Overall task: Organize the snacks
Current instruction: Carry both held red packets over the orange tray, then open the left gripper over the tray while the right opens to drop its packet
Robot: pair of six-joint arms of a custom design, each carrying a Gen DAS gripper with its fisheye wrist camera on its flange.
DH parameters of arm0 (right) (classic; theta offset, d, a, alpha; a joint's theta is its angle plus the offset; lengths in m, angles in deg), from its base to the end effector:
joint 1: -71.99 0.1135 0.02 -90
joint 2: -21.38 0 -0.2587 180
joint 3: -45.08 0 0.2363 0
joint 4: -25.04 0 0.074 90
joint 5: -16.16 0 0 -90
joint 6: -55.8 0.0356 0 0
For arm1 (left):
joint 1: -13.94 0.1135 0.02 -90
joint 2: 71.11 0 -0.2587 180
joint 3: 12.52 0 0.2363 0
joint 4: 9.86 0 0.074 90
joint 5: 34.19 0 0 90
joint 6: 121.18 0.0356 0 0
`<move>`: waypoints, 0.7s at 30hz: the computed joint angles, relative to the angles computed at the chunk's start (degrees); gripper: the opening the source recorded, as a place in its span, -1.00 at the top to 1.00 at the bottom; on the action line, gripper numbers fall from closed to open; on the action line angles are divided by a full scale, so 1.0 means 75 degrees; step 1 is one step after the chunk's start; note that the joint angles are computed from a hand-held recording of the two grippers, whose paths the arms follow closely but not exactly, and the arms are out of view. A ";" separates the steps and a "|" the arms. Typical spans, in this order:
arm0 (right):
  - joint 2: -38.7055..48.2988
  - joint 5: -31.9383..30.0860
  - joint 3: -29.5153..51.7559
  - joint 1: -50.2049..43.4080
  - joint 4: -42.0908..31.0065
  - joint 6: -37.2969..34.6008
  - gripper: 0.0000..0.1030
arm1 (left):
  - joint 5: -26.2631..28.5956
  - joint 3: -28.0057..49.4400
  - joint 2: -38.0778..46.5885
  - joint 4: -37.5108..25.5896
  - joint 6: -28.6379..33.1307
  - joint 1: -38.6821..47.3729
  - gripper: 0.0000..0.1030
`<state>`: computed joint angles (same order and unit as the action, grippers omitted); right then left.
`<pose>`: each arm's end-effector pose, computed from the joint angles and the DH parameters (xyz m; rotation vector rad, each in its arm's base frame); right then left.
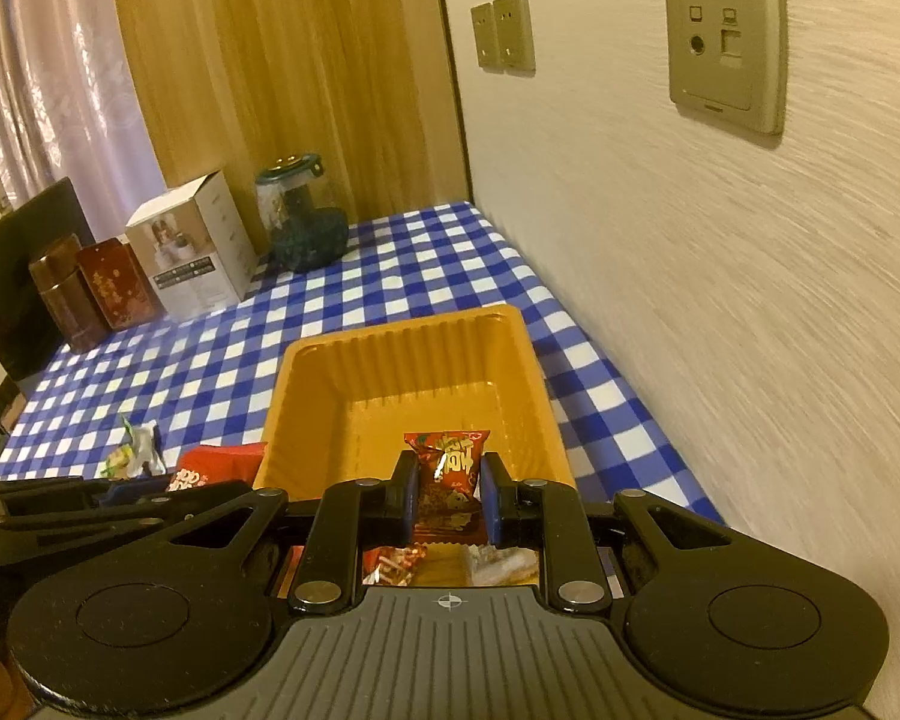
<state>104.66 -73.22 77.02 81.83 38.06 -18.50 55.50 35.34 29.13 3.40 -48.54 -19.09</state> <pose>0.2201 0.0378 0.1179 0.1209 2.2463 0.2289 0.2476 -0.1608 0.1118 0.3100 2.2744 -0.4592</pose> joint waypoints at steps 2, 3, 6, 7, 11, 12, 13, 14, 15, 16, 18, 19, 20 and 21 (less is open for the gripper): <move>0.0278 -0.0060 0.0132 -0.0056 0.0119 -0.0036 0.58 | 0.0016 0.0184 0.0170 -0.0034 0.0033 0.0016 0.53; 0.0406 -0.0075 0.0193 -0.0071 0.0170 -0.0035 0.58 | 0.0046 0.0277 0.0255 -0.0051 0.0036 0.0032 0.53; 0.0789 -0.0168 0.0353 -0.0150 0.0328 -0.0027 0.58 | 0.0090 0.0554 0.0533 -0.0077 0.0087 0.0070 0.53; 0.0925 -0.0206 0.0411 -0.0188 0.0379 -0.0040 0.58 | 0.0104 0.0636 0.0623 -0.0078 0.0092 0.0083 0.53; 0.1340 -0.0334 0.0621 -0.0320 0.0505 -0.0030 0.58 | 0.0174 0.0945 0.1002 -0.0048 0.0171 0.0134 0.53; 0.1422 -0.0363 0.0664 -0.0352 0.0525 -0.0020 0.58 | 0.0185 0.1034 0.1105 -0.0063 0.0191 0.0142 0.53; 0.1496 -0.0387 0.0696 -0.0386 0.0552 -0.0023 0.58 | 0.0205 0.1103 0.1181 -0.0072 0.0197 0.0149 0.53; 0.1560 -0.0396 0.0718 -0.0410 0.0580 -0.0021 0.58 | 0.0228 0.1173 0.1256 -0.0084 0.0200 0.0158 0.53; 0.1626 -0.0411 0.0746 -0.0442 0.0604 -0.0019 0.58 | 0.0236 0.1228 0.1332 -0.0076 0.0211 0.0165 0.53; 0.1659 -0.0422 0.0762 -0.0464 0.0613 -0.0011 0.58 | 0.0241 0.1274 0.1387 -0.0072 0.0222 0.0168 0.53; 0.1730 -0.0426 0.0772 -0.0495 0.0656 0.0018 0.58 | 0.0271 0.1390 0.1531 -0.0045 0.0217 0.0180 0.52; 0.1773 -0.0433 0.0804 -0.0514 0.0657 0.0022 0.58 | 0.0299 0.1447 0.1597 -0.0025 0.0219 0.0190 0.52; 0.1804 -0.0434 0.0832 -0.0529 0.0649 0.0043 0.58 | 0.0368 0.1499 0.1673 0.0033 0.0224 0.0214 0.52; 0.1821 -0.0438 0.0843 -0.0545 0.0650 0.0058 0.58 | 0.0411 0.1528 0.1742 0.0146 0.0225 0.0239 0.47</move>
